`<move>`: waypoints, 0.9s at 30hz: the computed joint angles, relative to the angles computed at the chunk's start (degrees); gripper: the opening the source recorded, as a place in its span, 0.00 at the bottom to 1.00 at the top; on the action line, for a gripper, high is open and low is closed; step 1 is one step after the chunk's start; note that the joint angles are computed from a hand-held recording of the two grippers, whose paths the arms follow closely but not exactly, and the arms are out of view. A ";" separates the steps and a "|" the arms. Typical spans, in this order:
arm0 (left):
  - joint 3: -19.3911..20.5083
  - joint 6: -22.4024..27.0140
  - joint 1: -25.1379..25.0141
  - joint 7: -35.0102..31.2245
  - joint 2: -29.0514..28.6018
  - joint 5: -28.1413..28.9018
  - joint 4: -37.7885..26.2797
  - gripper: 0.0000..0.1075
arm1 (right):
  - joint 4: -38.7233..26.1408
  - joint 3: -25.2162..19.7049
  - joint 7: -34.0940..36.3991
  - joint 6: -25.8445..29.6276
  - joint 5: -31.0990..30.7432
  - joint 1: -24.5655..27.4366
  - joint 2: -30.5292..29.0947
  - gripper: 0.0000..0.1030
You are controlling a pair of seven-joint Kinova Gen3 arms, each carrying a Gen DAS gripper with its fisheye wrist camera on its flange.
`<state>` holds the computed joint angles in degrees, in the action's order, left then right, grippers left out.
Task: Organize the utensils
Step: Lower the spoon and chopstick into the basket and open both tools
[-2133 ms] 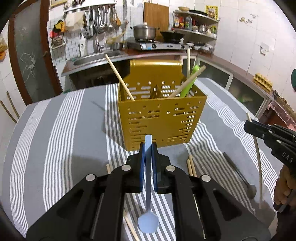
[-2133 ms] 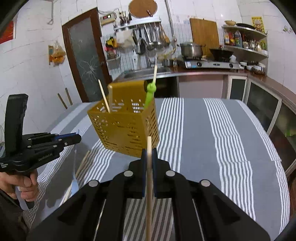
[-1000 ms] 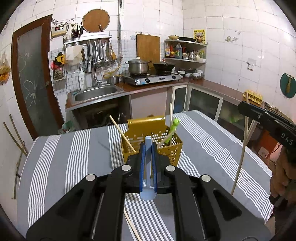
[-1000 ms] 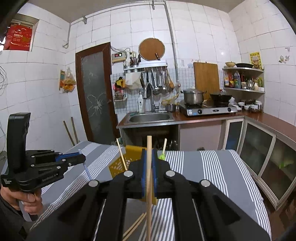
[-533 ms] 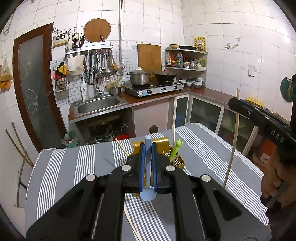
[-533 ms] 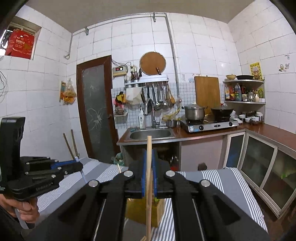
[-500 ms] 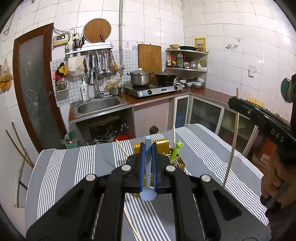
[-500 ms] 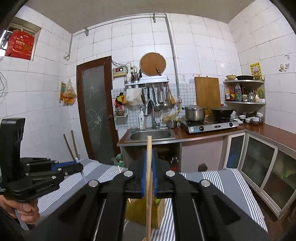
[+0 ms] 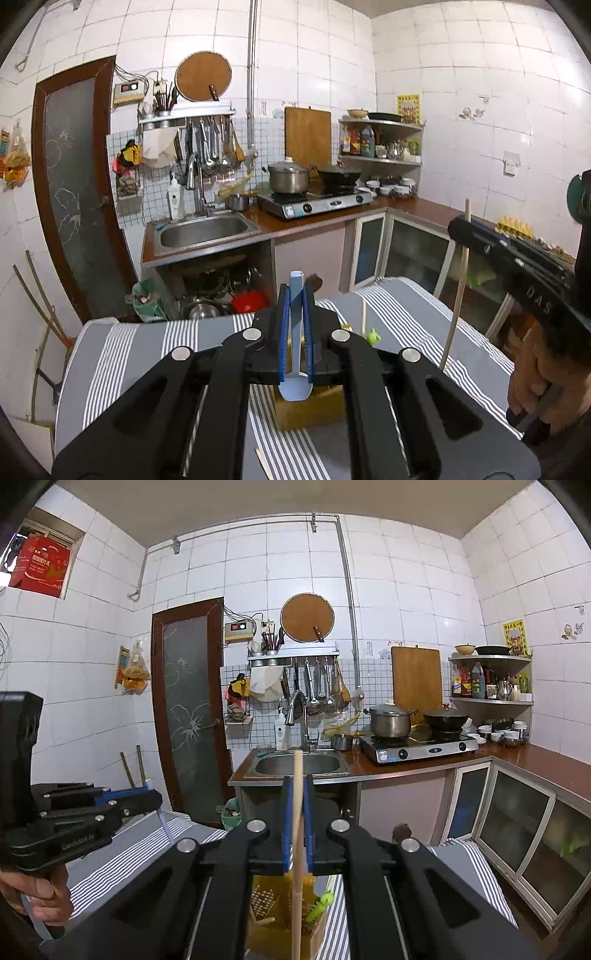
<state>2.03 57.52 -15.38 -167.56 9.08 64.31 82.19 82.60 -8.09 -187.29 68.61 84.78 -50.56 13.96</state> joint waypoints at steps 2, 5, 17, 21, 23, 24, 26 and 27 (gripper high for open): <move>0.31 -0.76 0.49 0.59 0.71 0.12 -0.91 0.05 | -0.97 0.33 0.31 -0.96 0.19 0.50 0.58 0.05; 0.91 -1.01 0.72 1.64 1.64 -0.37 -2.17 0.05 | -2.36 1.10 1.24 -1.61 0.79 0.61 1.58 0.05; 4.48 -3.96 2.10 5.40 6.44 -4.75 -6.49 0.05 | -3.02 4.69 -1.11 -5.12 6.58 1.65 5.09 0.05; 5.52 -4.88 2.29 6.40 8.00 -6.47 -7.39 0.05 | -2.70 4.99 -2.92 -6.46 7.02 2.59 5.68 0.05; 6.04 -5.39 2.38 6.63 8.55 -7.17 -7.54 0.05 | -2.83 5.13 -3.42 -6.92 6.97 2.95 6.04 0.05; 6.27 -5.49 2.43 6.93 8.82 -7.54 -7.63 0.05 | -2.92 5.24 -3.34 -7.28 6.66 3.23 6.24 0.05; 6.78 -5.96 2.34 6.46 8.87 -7.73 -6.91 0.05 | -2.69 5.51 -4.23 -7.98 6.49 3.63 6.53 0.05; 6.92 -6.05 2.39 6.58 9.03 -7.97 -7.01 0.05 | -2.63 5.60 -4.59 -8.43 6.37 3.84 6.63 0.05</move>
<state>8.94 51.47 -12.99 -160.97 18.11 56.34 75.18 79.97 -2.49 -191.87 60.18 91.15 -46.72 20.59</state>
